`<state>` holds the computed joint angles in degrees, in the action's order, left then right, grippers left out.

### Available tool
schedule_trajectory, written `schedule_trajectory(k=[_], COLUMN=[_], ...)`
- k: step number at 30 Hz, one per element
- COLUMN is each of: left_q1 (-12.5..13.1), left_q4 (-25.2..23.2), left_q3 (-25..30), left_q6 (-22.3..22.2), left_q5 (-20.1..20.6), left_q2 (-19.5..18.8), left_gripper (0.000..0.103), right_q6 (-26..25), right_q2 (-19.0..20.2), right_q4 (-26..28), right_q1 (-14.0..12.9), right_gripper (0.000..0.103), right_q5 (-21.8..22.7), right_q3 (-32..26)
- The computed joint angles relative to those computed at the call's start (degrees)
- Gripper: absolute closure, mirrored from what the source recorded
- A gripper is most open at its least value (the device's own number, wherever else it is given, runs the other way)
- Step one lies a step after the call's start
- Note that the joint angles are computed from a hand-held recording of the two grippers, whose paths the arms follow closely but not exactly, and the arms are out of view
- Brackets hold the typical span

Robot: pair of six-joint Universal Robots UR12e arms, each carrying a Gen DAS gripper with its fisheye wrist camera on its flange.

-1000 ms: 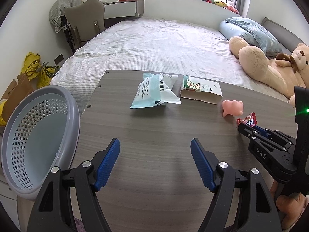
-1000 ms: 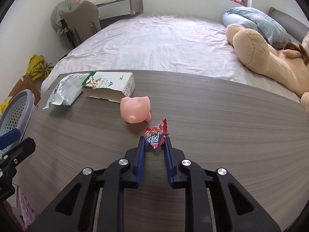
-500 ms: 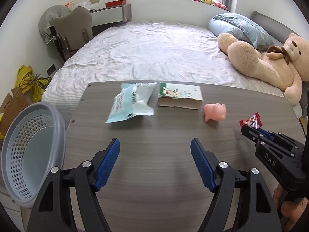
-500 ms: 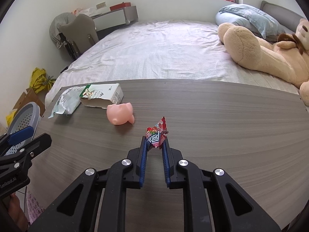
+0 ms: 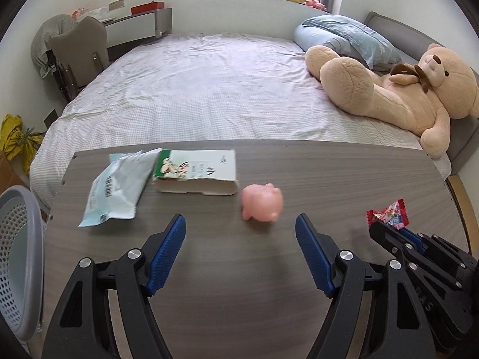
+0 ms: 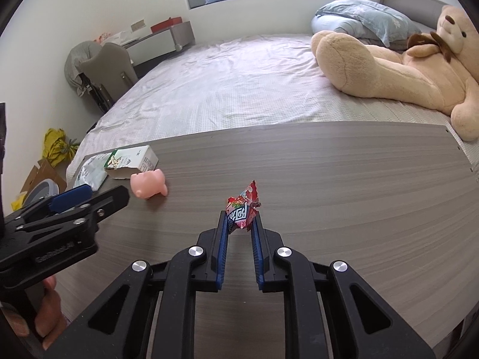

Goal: Collect trash
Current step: 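Grasp the pink pig toy with the left gripper while the right gripper holds the wrapper, then carry the pig toy and candy wrapper over the grey basket with both grippers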

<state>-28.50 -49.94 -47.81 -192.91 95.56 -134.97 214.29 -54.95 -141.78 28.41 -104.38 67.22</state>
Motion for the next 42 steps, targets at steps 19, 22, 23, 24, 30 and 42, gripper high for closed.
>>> schedule_trajectory(k=[19,22,23,24,30,42], left_q1=[-0.3,-0.2,-0.3,-0.3,-0.1,1.5], left_q4=[-5.8,-5.2,-5.0,-4.6,-1.7,5.2], left_q3=[8.8,7.6,7.1,6.4,2.3,-8.8], left_q6=[-2.0,-1.7,-1.5,-1.4,-0.9,-2.6], left_q5=[-1.8,-2.2,-2.3,-2.4,-2.0,2.4], left_q2=[-6.0,-5.3,-4.9,-4.5,-1.7,6.0], left_gripper=[0.069,0.069,0.069,0.069,0.069,0.069], right_q6=[3.2,3.1,3.0,2.9,2.1,-2.0], right_q2=[-1.7,-1.6,-1.6,-1.6,-1.4,0.9], right_q4=[-3.5,-3.5,-3.5,-3.5,-3.1,-1.3], right_q1=[-1.4,-1.4,-1.4,-1.4,-0.9,1.6], right_gripper=[0.087,0.087,0.087,0.087,0.087,0.087], right_q5=[2.1,2.3,2.3,2.4,1.8,2.1], right_q3=[4.0,3.9,3.9,3.9,3.1,-2.3])
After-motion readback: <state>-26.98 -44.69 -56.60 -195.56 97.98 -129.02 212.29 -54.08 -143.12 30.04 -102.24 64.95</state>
